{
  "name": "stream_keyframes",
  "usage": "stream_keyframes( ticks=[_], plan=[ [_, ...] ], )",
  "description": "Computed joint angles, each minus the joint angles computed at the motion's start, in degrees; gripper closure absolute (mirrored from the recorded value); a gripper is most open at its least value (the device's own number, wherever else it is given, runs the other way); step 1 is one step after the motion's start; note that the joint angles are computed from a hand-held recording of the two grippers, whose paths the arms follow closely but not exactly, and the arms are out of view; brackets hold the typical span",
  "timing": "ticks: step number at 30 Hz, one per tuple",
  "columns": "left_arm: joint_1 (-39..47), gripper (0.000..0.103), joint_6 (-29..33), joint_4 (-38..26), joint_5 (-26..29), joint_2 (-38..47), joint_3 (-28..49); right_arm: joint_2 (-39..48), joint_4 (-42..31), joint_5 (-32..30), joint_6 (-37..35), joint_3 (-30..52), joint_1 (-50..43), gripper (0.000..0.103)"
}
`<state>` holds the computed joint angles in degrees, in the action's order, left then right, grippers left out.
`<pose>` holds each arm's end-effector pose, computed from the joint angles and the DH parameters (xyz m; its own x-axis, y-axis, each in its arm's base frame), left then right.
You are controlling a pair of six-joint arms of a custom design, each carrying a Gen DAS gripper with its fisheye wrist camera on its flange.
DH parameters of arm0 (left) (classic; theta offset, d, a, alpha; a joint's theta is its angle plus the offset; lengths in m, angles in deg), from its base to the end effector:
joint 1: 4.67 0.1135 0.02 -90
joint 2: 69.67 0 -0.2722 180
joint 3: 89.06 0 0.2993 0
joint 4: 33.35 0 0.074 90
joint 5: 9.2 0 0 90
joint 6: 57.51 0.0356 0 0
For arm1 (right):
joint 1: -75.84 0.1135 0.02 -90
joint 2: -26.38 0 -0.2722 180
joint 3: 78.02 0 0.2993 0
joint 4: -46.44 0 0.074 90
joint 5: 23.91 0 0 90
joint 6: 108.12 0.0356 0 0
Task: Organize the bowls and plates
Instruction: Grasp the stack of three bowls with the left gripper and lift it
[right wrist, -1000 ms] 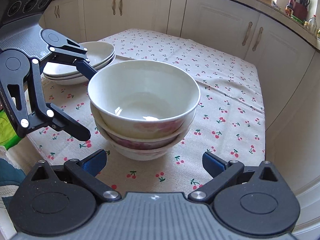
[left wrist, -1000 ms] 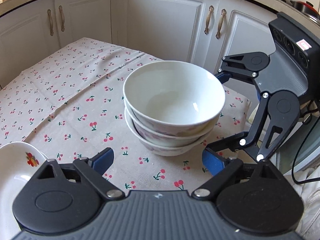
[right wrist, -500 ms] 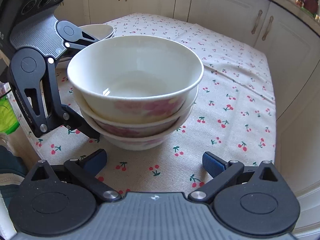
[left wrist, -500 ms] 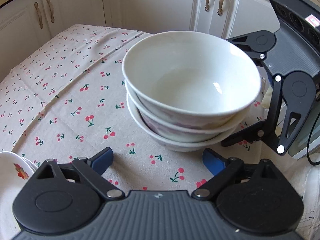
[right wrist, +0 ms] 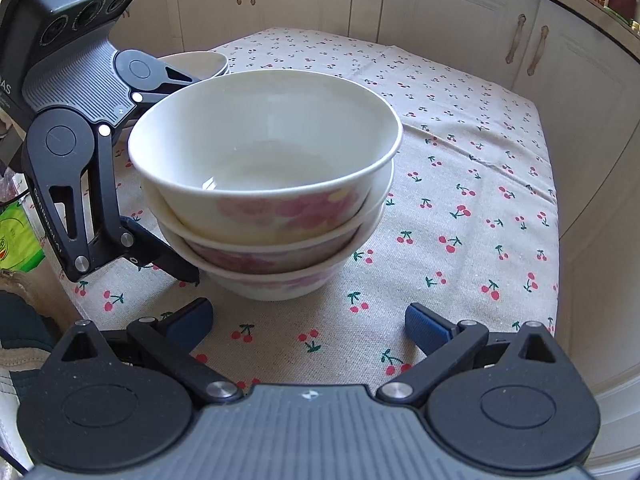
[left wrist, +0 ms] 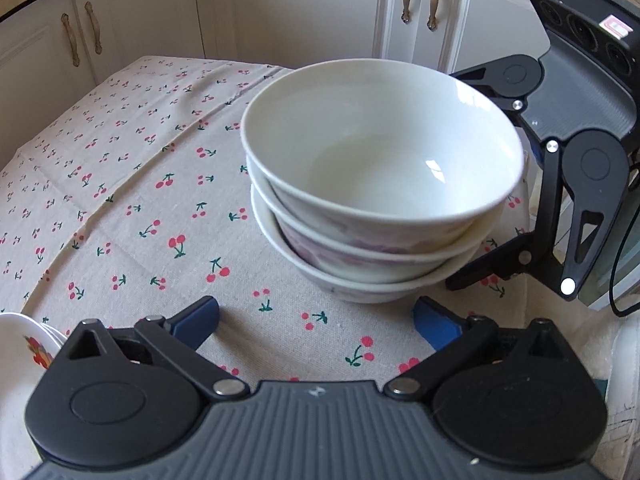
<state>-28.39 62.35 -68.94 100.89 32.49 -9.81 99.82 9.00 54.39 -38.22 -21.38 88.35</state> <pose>0.3697 -0.1758 0.1715 -0.4071 0.6896 -0.5990 0.8588 0.5123 0.0061 0.2841 0.0704 0.1996 -0.6313 -0.4848 -0.6053 -0.5801 0.8132 -0.0463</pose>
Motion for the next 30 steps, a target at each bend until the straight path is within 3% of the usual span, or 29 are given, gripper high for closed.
stream_keyframes(
  ticks=[6,16,20,30],
  plan=[
    [0.1,0.002,5.2,-1.9,0.9,0.3,1.4,0.8,-2.4,-2.9,-6.0,3.0,-0.6,0.000],
    [1.7,0.008,12.5,-8.3,8.4,2.8,6.8,5.8,-7.9,-7.2,-18.2,10.3,-1.6,0.001],
    [1.9,0.019,13.7,-10.6,9.4,4.2,8.9,6.9,-9.3,-7.9,-20.2,11.8,-1.3,0.006],
    [1.5,0.020,14.3,-13.9,11.0,5.6,12.2,7.2,-11.8,-8.5,-21.3,13.4,-1.3,0.010]
  ],
)
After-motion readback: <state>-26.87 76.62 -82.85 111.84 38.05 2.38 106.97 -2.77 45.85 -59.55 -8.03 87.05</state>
